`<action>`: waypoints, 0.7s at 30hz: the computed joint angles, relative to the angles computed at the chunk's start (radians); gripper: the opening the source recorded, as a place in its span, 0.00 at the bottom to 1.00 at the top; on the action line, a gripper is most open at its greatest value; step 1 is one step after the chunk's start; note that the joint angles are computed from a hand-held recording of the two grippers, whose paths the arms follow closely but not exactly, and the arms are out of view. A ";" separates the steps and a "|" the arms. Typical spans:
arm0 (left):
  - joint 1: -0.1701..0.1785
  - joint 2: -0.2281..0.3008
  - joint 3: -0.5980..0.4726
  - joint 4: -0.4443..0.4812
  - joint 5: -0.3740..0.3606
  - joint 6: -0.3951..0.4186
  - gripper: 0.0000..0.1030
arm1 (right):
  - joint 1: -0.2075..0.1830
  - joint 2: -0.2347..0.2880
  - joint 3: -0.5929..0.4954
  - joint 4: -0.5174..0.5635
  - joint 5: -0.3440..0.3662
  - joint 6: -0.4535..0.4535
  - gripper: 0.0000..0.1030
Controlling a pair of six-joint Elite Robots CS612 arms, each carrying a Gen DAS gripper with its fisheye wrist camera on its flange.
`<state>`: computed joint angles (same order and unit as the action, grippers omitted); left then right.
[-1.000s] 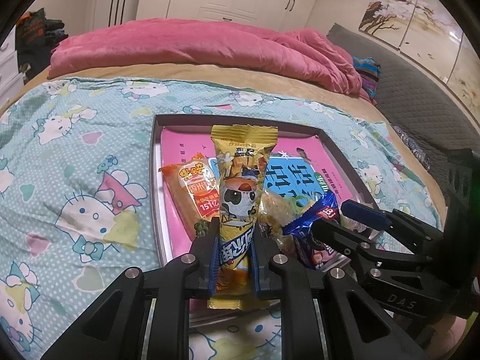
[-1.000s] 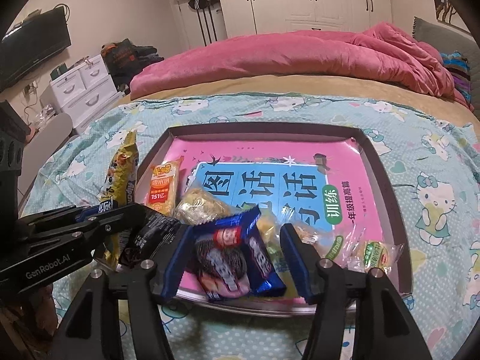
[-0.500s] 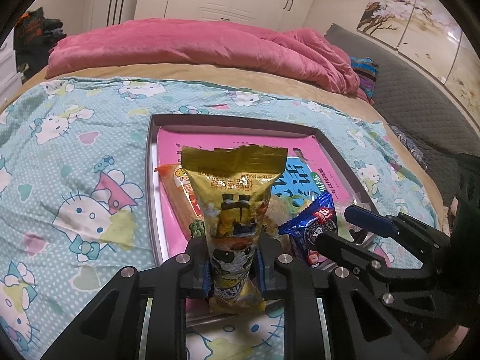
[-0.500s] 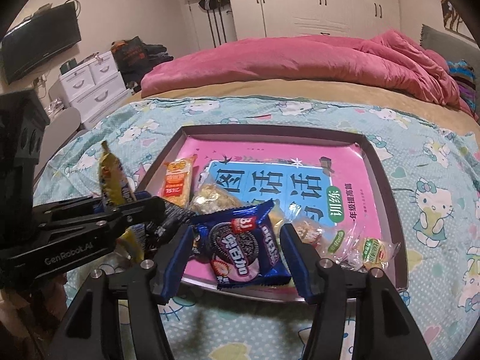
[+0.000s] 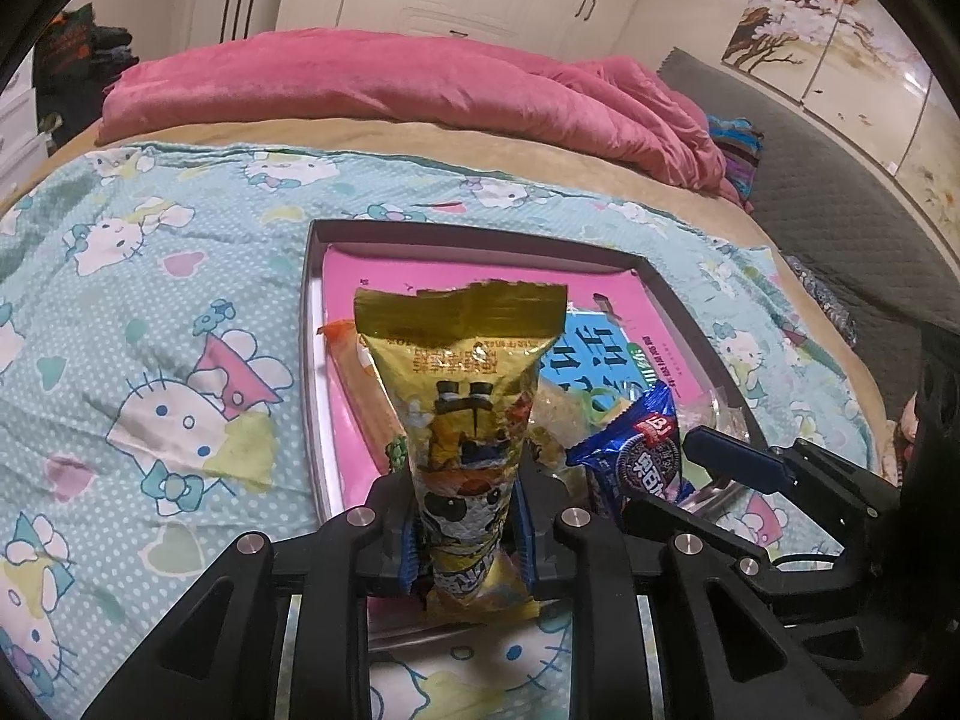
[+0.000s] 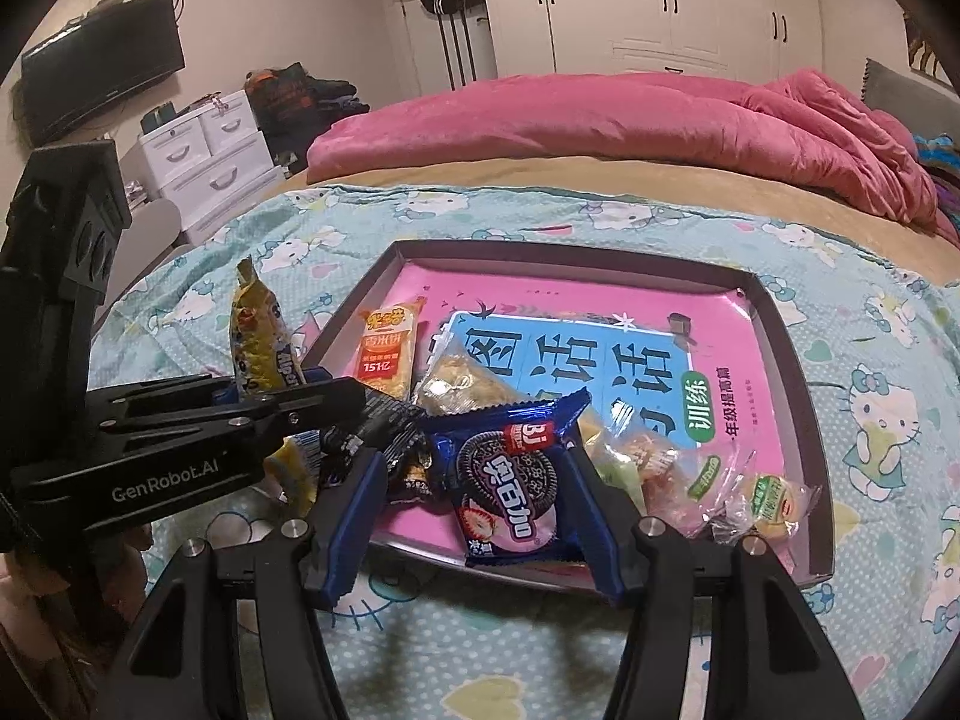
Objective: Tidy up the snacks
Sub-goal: 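Lower the wafer bag into the tray with the left tool while the right tool lowers the cookie pack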
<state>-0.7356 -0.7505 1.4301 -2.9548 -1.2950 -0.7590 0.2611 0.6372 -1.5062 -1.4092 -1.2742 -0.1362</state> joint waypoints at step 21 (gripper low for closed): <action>0.013 -0.012 0.019 0.014 -0.068 -0.062 0.45 | 0.006 -0.001 0.005 0.009 -0.002 -0.019 0.58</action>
<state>-0.7225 -0.7622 1.4489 -2.9406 -1.3633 -0.8206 0.2674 0.6364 -1.5012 -1.4000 -1.2757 -0.1552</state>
